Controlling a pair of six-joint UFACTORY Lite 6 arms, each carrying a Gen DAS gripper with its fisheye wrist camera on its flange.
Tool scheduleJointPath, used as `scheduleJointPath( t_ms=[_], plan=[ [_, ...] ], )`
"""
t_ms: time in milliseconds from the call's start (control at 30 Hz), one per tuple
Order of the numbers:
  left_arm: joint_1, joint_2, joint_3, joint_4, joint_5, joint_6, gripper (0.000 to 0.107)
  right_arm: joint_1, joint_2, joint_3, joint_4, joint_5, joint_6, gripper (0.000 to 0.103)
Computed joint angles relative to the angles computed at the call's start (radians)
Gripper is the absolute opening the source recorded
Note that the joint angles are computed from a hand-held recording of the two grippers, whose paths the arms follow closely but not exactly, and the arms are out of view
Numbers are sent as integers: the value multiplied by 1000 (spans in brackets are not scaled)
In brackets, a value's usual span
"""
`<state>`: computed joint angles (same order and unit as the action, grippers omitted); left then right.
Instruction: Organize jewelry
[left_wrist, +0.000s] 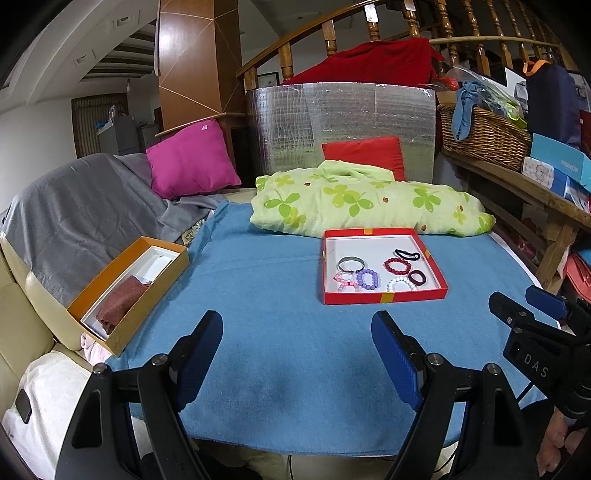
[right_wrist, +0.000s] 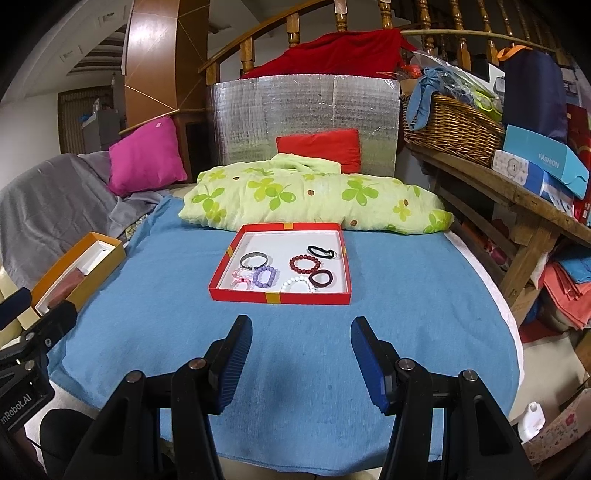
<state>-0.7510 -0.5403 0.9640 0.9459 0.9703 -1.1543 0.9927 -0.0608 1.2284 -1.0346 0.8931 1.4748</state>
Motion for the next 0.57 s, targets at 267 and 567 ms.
scheduleJointPath(
  t_ms=[267, 567],
  plan=[
    [88, 52, 16, -16, -83, 30, 83, -51, 70, 57, 15, -48, -38, 60],
    [192, 186, 35, -22, -217, 38, 83, -168, 148, 66, 48, -164, -74, 60]
  ],
)
